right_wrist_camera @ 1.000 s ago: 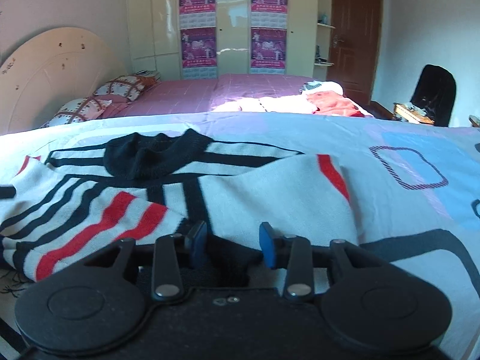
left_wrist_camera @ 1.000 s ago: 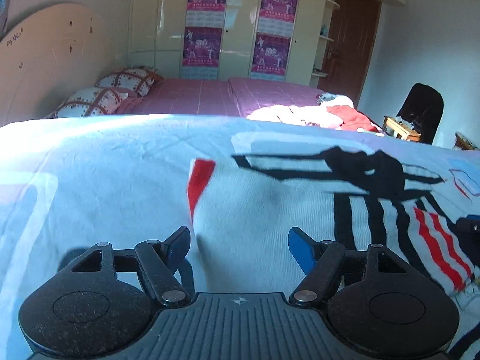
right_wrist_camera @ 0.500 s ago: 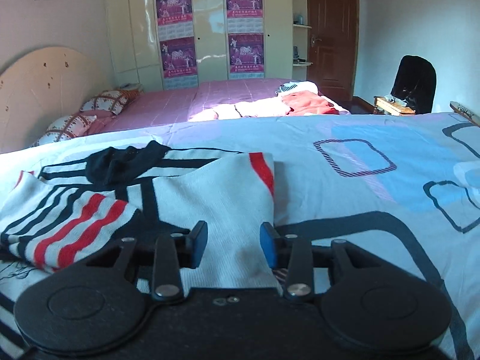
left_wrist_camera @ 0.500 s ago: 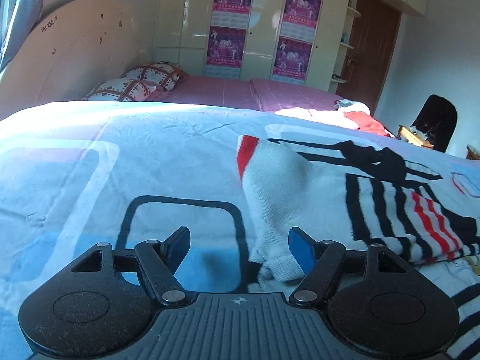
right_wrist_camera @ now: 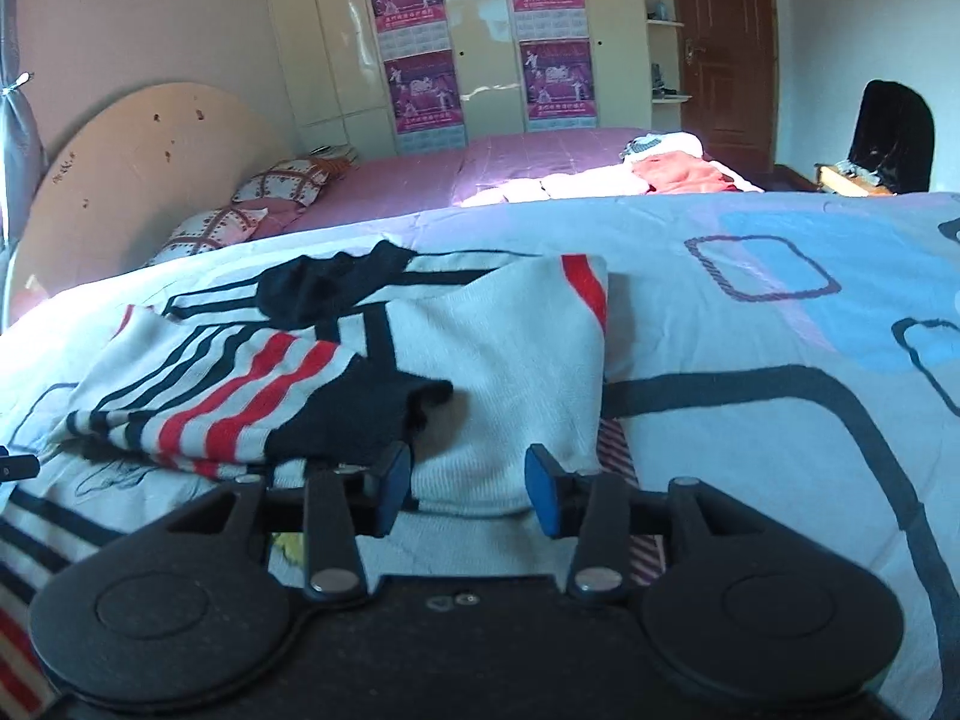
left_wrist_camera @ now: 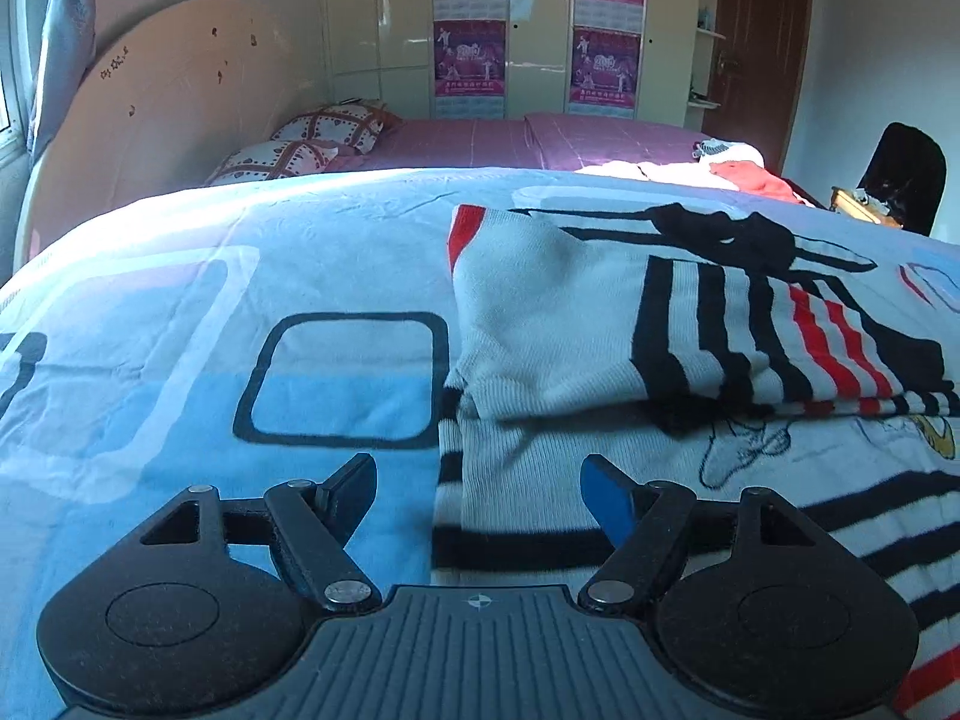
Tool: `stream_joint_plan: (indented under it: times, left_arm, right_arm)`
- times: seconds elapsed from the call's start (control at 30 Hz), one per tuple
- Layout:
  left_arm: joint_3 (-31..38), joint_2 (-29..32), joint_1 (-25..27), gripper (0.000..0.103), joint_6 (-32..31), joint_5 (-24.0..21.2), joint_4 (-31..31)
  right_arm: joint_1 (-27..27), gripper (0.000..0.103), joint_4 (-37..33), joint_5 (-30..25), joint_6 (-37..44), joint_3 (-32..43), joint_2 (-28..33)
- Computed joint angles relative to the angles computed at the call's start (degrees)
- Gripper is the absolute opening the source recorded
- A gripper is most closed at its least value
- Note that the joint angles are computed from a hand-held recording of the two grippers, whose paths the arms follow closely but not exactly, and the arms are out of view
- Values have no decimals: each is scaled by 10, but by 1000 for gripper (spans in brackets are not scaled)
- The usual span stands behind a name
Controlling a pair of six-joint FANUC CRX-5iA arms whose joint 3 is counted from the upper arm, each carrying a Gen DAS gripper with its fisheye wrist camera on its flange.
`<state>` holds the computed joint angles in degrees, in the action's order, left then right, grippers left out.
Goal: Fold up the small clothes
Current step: 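Grasp the sweater hem with both tools, closing on the black band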
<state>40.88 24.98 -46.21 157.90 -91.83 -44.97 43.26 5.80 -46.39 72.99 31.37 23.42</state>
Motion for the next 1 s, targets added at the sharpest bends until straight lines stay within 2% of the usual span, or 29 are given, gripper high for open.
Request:
stream_joint_plan:
  times: [0.1,0.2,0.27,0.4,0.53,0.6,0.67,0.73,0.8,0.9,0.97,1.0]
  left_arm:
    - [26,15,-23,75,8,-36,-5]
    - [42,27,-41,77,18,-59,-7]
    - [43,28,-52,91,31,-65,-6]
    - [-18,-12,-76,92,85,-30,10]
    - [-151,-104,-110,91,214,54,35]
    - [-208,-148,-136,84,284,98,30]
    - [-251,-179,-167,63,350,123,20]
    - [-303,-216,-192,59,430,172,1]
    - [-352,-245,-208,59,501,235,-23]
    - [-414,-280,-202,59,557,337,-46]
    - [-448,-300,-177,59,557,410,-39]
    - [-460,-307,-158,59,538,442,-20]
  right_arm:
    - [-10,47,-44,-14,38,-3,-13]
    - [-14,54,-59,-31,52,-13,-27]
    - [-19,59,-77,-41,56,-27,-44]
    - [-43,62,-136,-73,40,-59,-88]
    - [-59,62,-167,-84,-14,-133,-154]
    - [-71,58,-209,-95,-27,-170,-190]
    - [-73,58,-232,-95,-40,-214,-232]
    - [-77,58,-270,-87,-43,-256,-273]
    - [-81,57,-312,-86,-40,-283,-304]
    - [-88,56,-377,-87,-28,-309,-331]
    - [-73,55,-377,-62,-47,-331,-348]
    - [-71,54,-383,-54,-53,-336,-350]
